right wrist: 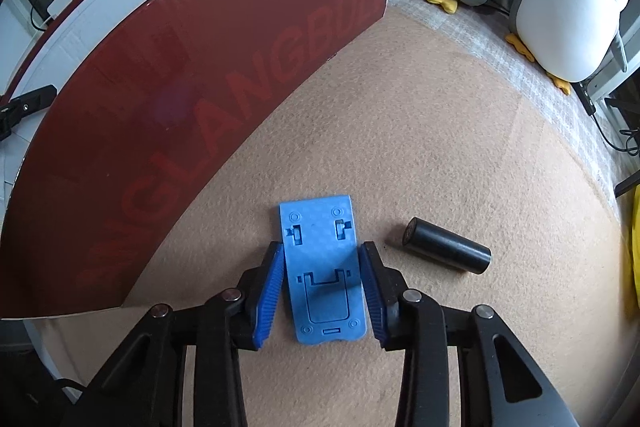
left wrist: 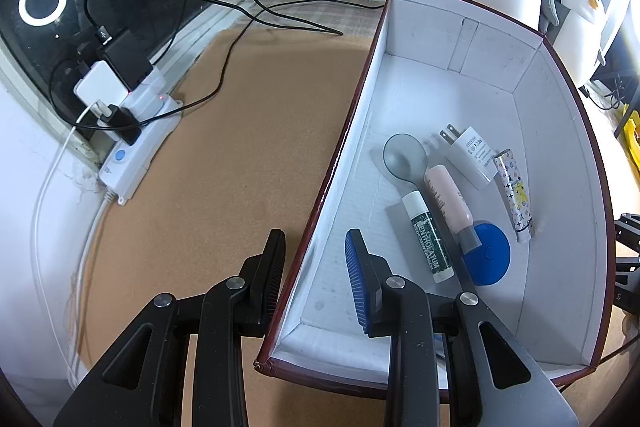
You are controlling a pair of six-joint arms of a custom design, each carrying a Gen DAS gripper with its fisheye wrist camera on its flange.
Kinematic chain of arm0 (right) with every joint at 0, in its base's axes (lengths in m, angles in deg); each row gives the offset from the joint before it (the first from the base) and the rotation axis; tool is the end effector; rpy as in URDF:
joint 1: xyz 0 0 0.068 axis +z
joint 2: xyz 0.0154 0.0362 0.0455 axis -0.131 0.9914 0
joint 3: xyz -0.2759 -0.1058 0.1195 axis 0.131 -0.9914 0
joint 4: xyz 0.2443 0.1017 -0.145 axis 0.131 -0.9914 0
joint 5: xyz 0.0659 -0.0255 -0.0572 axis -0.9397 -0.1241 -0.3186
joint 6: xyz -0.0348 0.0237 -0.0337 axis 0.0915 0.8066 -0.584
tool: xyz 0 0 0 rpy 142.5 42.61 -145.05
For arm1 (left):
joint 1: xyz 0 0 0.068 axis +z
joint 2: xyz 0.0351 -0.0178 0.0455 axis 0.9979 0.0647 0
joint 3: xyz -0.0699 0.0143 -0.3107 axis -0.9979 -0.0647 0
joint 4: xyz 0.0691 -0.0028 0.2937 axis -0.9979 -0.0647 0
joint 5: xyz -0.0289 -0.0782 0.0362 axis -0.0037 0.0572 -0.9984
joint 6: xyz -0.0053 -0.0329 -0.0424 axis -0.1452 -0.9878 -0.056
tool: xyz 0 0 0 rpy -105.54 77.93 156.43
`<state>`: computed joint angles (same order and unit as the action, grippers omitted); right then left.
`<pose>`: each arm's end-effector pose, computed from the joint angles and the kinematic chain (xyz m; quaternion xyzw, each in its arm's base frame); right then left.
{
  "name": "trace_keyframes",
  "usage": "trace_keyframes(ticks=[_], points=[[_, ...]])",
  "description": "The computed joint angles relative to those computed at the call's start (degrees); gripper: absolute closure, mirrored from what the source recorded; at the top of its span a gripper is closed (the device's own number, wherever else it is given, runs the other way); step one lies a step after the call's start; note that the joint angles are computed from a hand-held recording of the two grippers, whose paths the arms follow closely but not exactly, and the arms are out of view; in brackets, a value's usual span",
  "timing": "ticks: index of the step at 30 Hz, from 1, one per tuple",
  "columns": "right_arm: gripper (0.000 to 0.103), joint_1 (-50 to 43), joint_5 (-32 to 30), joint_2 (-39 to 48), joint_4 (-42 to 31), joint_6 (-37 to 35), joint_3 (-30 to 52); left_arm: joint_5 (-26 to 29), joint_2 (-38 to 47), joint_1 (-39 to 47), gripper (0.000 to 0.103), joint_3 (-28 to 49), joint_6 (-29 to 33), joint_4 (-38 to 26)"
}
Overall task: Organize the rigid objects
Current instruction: 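Grasp the blue phone stand with the right gripper, then carry the blue phone stand over the box and release it inside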
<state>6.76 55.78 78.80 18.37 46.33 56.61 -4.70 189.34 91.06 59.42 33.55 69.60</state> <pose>0.2827 0.0696 0.0820 -0.0074 0.9911 -0.0018 0.1326 0.3574 0.0252 0.1251 0.1650 0.9576 -0.0067 0.2362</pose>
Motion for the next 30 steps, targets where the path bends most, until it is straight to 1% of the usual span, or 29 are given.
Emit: trace_keyframes(ticks=[7,10,16,19,22,26,30], points=[[0.07,2.2,0.7,-2.5,-0.6,2.6,-1.6,0.1,0.0,-0.2,0.073,0.0,-0.2,0.1],[0.07,1.0,0.5,-2.2,0.1,2.3,-1.8,0.1,0.0,-0.2,0.073,0.0,-0.2,0.0],[0.07,0.4,0.0,-6.4,-0.7,3.8,-3.5,0.6,-0.4,-0.2,0.073,-0.2,-0.3,-0.1],[0.07,-1.3,-0.2,-8.5,-1.2,2.6,-3.6,1.1,-0.6,0.0,0.073,-0.2,-0.2,-0.1],[0.07,-1.7,0.1,-12.5,-3.3,2.7,-3.2,1.7,-0.9,0.3,0.073,-0.4,-0.1,-0.2],[0.07,-1.4,0.4,-15.6,-4.9,3.4,-1.1,2.7,-1.7,0.8,0.073,-0.6,0.1,-0.5],[0.07,-2.3,0.0,-15.6,-4.6,2.6,2.5,3.8,-2.0,1.6,0.073,-0.3,0.1,-0.9]])
